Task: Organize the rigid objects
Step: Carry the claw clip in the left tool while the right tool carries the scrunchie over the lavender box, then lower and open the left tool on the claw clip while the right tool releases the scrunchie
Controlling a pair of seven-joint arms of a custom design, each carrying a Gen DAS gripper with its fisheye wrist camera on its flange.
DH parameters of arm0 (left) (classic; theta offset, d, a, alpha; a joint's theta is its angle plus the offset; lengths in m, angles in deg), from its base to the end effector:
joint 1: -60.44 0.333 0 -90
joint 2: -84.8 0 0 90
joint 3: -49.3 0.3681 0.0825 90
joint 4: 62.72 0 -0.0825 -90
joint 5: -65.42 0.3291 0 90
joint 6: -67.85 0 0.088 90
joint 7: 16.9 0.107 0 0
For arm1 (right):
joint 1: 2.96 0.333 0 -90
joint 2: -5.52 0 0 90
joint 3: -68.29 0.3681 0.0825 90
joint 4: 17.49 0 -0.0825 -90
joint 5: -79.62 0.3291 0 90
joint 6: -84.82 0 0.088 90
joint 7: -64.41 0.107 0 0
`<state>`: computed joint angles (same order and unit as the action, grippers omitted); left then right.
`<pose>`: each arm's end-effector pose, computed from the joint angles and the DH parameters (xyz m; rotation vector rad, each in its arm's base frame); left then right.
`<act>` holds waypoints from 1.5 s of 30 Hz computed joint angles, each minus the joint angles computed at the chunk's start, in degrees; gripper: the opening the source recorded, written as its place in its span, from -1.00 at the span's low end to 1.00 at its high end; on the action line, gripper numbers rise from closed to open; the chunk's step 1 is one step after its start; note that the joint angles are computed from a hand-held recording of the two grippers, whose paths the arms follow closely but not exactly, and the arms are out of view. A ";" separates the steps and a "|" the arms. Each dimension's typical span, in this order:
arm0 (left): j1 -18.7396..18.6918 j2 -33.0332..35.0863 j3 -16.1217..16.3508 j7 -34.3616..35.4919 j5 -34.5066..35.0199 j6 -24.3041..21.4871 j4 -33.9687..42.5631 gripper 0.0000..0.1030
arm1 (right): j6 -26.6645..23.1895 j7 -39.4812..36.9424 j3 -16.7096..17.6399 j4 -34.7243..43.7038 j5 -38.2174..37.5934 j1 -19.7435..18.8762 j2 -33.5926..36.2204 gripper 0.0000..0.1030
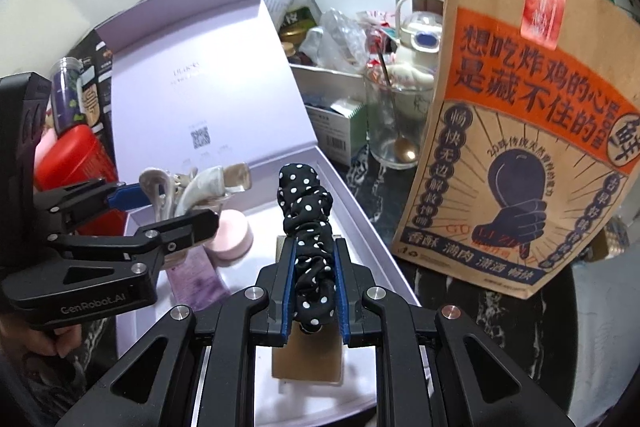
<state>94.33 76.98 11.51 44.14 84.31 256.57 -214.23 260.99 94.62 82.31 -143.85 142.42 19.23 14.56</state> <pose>0.4266 -0.0714 0.4605 -1.8600 1.7452 -0.7612 0.4766 0.2524 0.4525 -2.1192 1.1370 -0.3035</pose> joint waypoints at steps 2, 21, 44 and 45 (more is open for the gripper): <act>2.05 0.11 -1.82 -0.58 0.44 -1.38 0.51 0.13 | 0.66 2.71 -0.87 -0.26 -2.74 0.76 0.45 -0.67; 3.15 6.24 -1.36 -18.61 21.17 -14.17 7.10 0.13 | 4.76 20.72 -0.23 -3.48 -24.88 -1.12 2.34 -0.65; -13.38 7.01 13.84 -14.14 16.21 -17.37 8.39 0.15 | 4.18 27.67 0.65 -4.94 -30.64 -2.99 0.61 -0.35; -14.13 6.88 14.51 -13.71 15.62 -17.47 8.36 0.15 | 4.57 27.06 1.17 -5.18 -29.99 -3.39 0.20 -0.33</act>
<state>80.20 83.86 26.02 30.42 99.93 239.10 -205.87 265.56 121.68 83.48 -149.03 112.43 15.84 14.76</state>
